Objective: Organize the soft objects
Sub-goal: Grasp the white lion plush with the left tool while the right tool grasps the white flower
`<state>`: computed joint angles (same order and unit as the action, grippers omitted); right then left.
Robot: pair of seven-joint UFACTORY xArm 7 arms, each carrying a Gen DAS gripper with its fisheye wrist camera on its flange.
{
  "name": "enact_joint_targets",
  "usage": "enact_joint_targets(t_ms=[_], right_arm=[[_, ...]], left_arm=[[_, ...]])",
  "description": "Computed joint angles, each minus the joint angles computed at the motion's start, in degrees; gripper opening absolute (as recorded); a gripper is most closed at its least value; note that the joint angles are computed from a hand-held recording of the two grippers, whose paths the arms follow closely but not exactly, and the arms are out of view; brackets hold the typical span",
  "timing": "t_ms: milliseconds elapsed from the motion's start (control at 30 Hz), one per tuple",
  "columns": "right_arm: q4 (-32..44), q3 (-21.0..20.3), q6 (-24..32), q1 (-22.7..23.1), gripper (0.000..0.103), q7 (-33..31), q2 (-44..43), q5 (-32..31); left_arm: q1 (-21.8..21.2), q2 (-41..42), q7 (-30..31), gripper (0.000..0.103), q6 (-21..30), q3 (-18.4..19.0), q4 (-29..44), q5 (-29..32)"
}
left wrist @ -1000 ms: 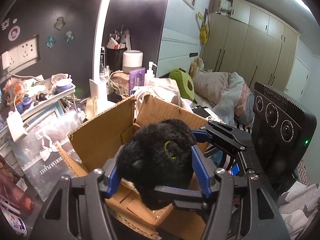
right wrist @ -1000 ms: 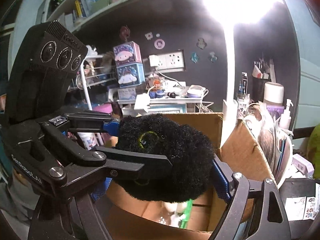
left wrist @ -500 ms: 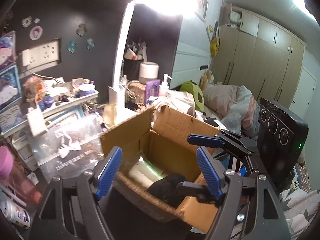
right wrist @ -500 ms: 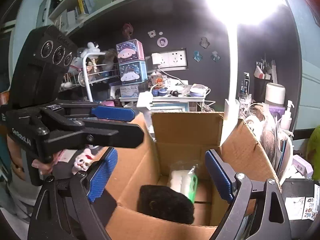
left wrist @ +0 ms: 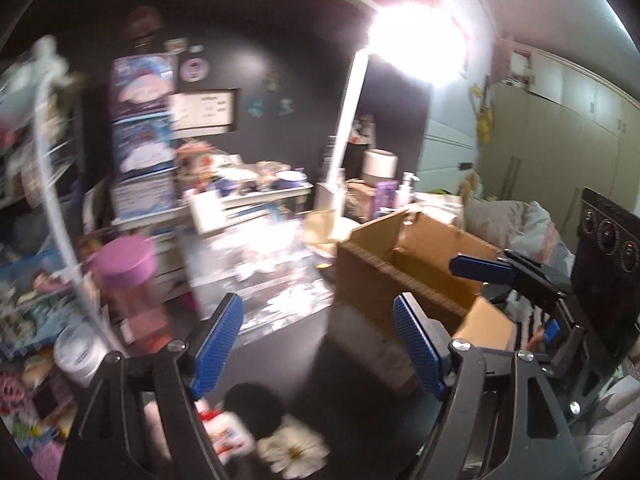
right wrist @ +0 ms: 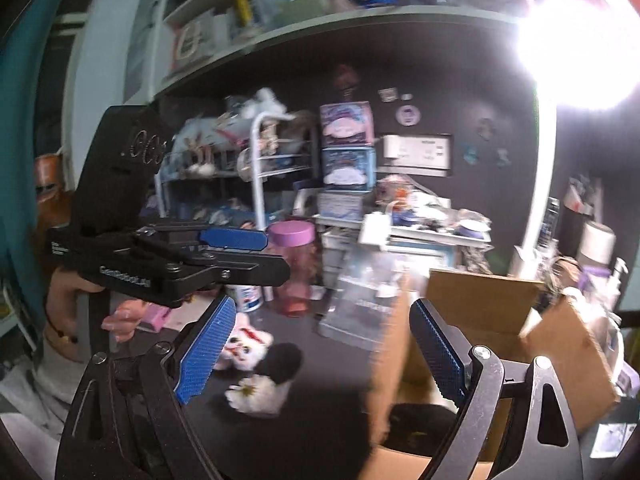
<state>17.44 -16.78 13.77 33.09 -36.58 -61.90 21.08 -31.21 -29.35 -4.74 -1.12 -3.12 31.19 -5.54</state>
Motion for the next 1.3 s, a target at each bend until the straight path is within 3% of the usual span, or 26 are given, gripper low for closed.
enact_joint_targets(t_ms=[133,433,667,800,1000,1100,1200,1300], right_arm=[[0.0,3.1,-1.3,3.1,0.087,1.5,3.5,0.1],[1.6,3.2,-3.0,10.5,0.085,2.3,15.7,1.0],[2.5,1.5,-2.8,12.5,0.071,-0.1,25.1,4.5],[3.2,2.1,-3.0,12.3,0.065,-2.3,28.9,6.5],[3.9,3.4,-3.0,11.0,0.059,-5.3,32.0,9.2],[4.4,4.5,-2.3,9.8,0.051,-6.4,33.2,10.3],[4.5,5.7,-2.9,9.0,0.045,-7.2,33.6,11.5],[4.4,5.2,-3.2,9.5,0.043,-8.4,32.9,13.2]], left_arm=[[3.9,-3.8,-1.3,0.075,-0.3,0.1,-5.1,0.2],[2.6,-3.2,0.3,0.075,-3.1,8.1,-12.4,-0.4],[-4.3,3.2,4.2,0.075,-3.7,15.6,-12.1,-0.4],[-11.9,5.8,7.1,0.069,-4.5,22.3,-11.3,-1.6],[-11.3,8.2,8.4,0.061,-4.4,20.8,-10.5,-2.2],[-6.3,8.6,7.8,0.058,-4.0,15.1,-10.6,-1.8],[-8.5,8.5,8.7,0.043,-3.3,17.1,-10.3,-2.4],[-7.6,8.9,9.0,0.04,-3.2,16.0,-10.2,-3.1]])
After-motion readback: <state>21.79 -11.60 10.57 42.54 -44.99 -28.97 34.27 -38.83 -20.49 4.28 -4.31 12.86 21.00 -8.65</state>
